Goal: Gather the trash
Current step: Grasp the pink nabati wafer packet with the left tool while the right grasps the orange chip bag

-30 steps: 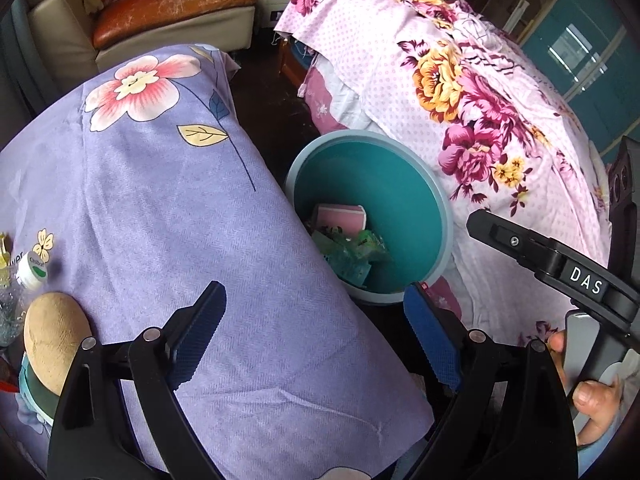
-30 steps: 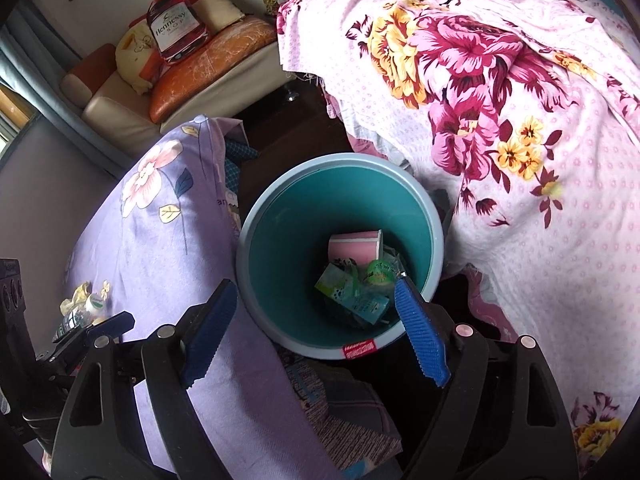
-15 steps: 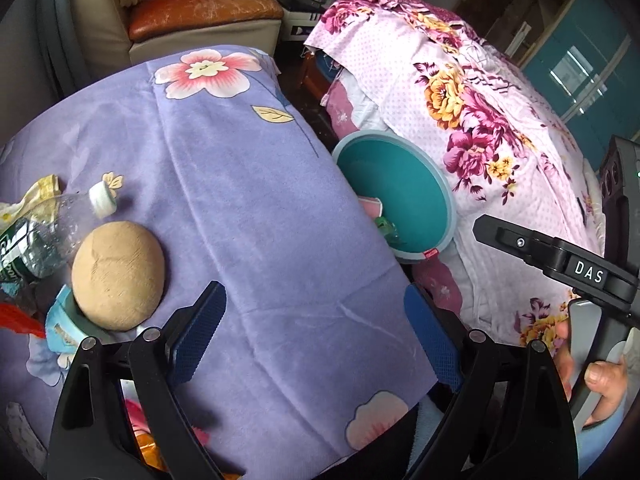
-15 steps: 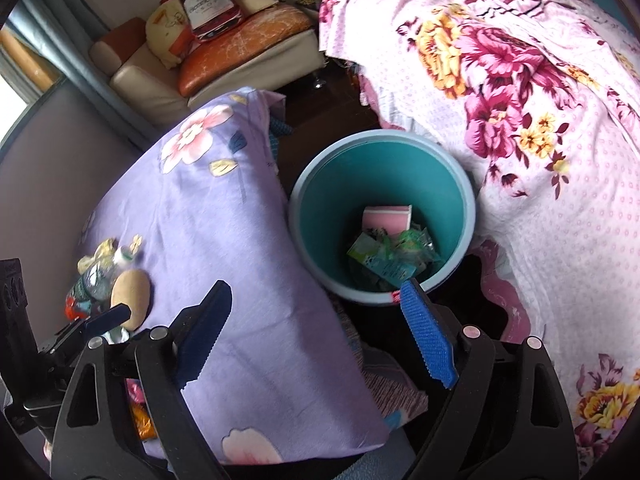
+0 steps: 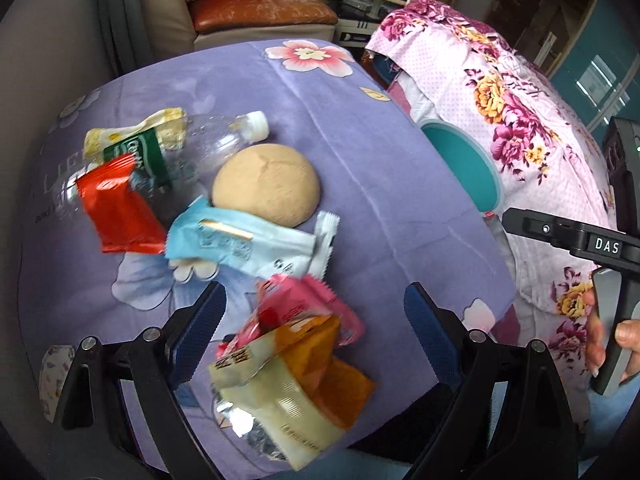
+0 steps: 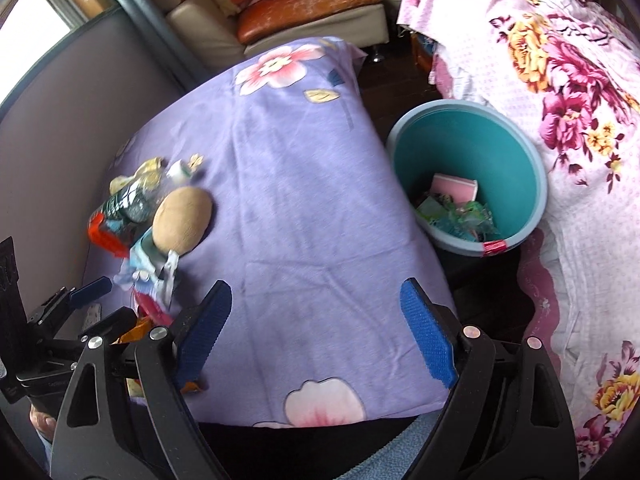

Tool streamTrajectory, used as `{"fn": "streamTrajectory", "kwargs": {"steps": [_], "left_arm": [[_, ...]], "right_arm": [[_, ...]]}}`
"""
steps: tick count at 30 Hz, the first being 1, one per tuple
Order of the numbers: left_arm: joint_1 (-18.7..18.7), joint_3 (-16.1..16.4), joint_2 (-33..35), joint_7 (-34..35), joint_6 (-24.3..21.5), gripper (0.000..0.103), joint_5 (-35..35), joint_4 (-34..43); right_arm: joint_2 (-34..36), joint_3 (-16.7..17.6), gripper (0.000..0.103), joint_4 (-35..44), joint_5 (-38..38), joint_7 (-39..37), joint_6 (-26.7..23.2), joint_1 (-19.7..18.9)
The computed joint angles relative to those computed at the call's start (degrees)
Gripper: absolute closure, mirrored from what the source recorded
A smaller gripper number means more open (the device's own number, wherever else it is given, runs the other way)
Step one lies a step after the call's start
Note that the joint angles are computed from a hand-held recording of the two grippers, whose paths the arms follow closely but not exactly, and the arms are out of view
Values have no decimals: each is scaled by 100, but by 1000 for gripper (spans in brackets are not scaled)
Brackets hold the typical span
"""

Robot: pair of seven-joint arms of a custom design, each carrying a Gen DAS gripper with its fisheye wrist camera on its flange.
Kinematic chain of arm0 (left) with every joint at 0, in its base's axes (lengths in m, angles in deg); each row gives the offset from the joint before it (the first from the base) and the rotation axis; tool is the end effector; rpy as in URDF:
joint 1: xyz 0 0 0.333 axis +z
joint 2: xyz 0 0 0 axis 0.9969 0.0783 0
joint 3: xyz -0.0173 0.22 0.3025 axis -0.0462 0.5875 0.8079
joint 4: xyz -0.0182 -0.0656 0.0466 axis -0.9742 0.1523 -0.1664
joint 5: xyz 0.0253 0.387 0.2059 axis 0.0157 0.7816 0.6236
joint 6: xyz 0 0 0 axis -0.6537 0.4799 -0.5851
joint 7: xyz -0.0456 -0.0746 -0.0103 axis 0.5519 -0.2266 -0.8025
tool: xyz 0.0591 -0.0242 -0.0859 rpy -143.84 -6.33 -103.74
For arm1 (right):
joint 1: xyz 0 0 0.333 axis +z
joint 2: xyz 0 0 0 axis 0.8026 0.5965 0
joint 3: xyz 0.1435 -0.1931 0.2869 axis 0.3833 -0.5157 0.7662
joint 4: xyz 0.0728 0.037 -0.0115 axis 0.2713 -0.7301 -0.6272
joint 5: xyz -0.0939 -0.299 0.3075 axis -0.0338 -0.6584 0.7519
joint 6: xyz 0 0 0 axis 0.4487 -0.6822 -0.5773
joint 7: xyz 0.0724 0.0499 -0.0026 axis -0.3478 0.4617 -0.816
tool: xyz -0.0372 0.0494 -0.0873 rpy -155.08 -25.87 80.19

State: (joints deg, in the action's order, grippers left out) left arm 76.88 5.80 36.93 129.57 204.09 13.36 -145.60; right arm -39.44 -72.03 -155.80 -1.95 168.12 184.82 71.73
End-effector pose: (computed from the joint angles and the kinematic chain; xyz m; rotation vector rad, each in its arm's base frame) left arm 0.5642 -0.1813 0.4270 -1.7193 2.3661 -0.7180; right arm 0.5470 0.2329 0.4353 -1.6938 2.0194 -0.1173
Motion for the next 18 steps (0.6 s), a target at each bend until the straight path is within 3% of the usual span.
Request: {"fn": "streamTrajectory", "kwargs": {"steps": [7, 13, 18], "left_arm": [[271, 252, -423, 142, 63, 12, -216, -633], [407, 413, -728, 484, 95, 12, -563, -1074], [476, 486, -764, 641, 99, 12, -756, -1265]], "right_arm": [[349, 354, 21, 398, 1317, -1401, -504, 217], [619, 597, 21, 751, 1681, -2009, -801, 406], [956, 707, 21, 1039, 1500, -2080, -936, 548]]}}
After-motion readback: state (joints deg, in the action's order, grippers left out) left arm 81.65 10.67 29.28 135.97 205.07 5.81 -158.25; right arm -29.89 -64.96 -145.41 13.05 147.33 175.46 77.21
